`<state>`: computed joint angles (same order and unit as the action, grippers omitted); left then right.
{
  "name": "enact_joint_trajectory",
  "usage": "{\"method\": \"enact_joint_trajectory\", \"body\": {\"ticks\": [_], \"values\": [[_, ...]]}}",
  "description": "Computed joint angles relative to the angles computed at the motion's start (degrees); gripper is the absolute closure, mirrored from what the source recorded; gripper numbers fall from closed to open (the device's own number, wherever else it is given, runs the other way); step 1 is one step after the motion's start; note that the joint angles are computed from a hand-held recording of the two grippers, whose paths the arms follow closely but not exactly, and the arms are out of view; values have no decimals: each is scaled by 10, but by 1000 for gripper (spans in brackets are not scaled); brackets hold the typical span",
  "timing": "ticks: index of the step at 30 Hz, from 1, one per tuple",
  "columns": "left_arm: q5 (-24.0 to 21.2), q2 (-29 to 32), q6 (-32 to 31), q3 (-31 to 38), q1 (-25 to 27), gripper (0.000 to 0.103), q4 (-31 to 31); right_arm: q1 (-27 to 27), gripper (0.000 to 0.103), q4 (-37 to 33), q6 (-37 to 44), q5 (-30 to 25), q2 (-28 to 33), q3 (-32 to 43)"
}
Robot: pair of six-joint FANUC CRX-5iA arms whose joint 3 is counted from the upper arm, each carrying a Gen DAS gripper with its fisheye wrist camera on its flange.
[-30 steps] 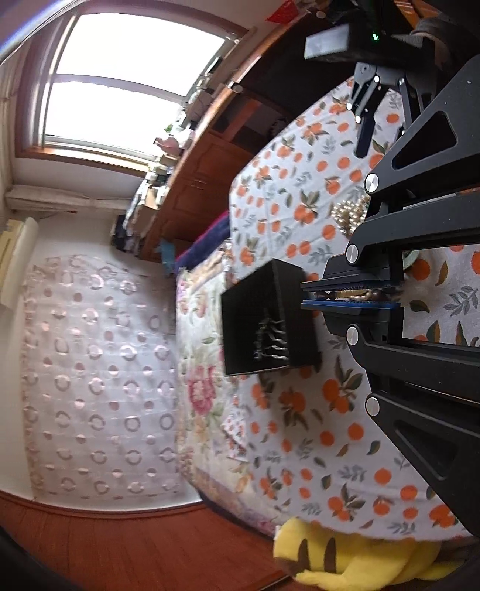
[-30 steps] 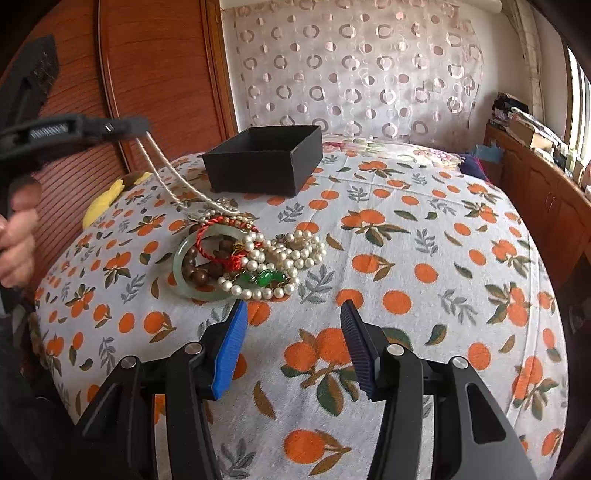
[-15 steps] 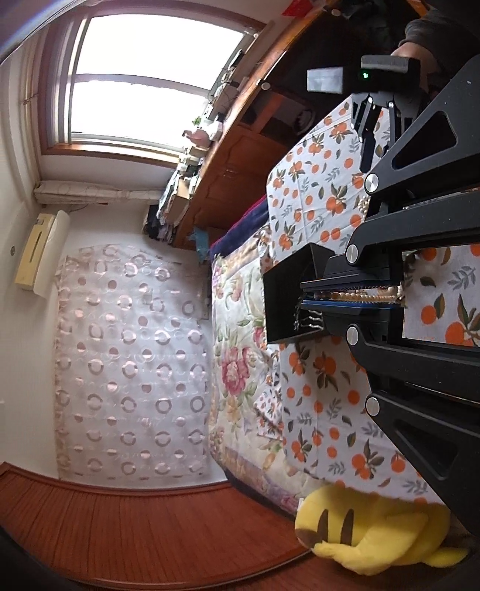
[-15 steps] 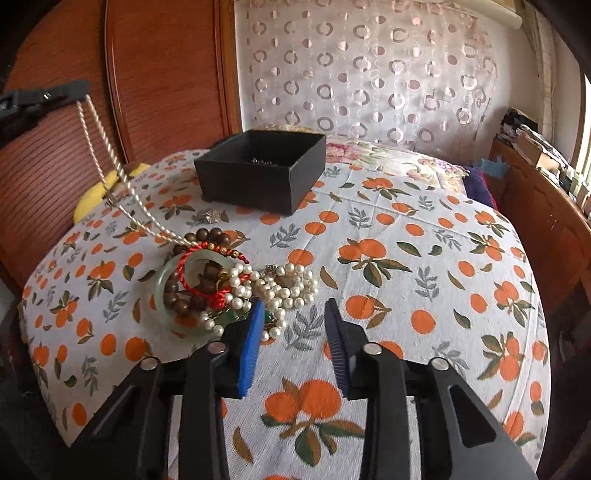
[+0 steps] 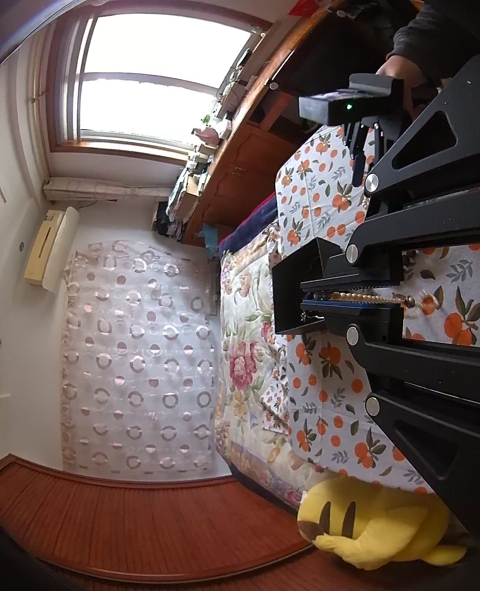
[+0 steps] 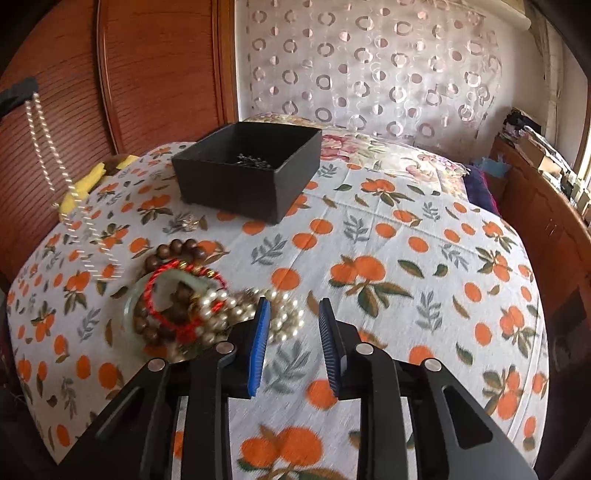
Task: Organize jewelry
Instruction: 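Carry the pearl necklace to the black box with the left tool while the right tool grasps another pearl strand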
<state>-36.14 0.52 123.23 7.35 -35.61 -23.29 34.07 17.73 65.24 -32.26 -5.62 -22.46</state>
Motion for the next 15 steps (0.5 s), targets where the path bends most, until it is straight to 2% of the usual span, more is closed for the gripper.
{"method": "enact_joint_trajectory", "body": {"ticks": [3,5,11,14,15], "values": [[-2,-6,4,-2,0,99,-5,-9,74,-31,35,-16,19,25],[-4,-6,5,-3,1,99,-5,-10,74,-4,12,-21,30,25],[-5,1,-3,-3,4,99,8,-17,74,-27,35,-25,45,40],[-6,4,-4,-1,2,99,10,-18,81,-40,53,-26,47,45],[-5,4,-6,-3,2,99,12,-18,87,-50,65,-27,47,48]]}}
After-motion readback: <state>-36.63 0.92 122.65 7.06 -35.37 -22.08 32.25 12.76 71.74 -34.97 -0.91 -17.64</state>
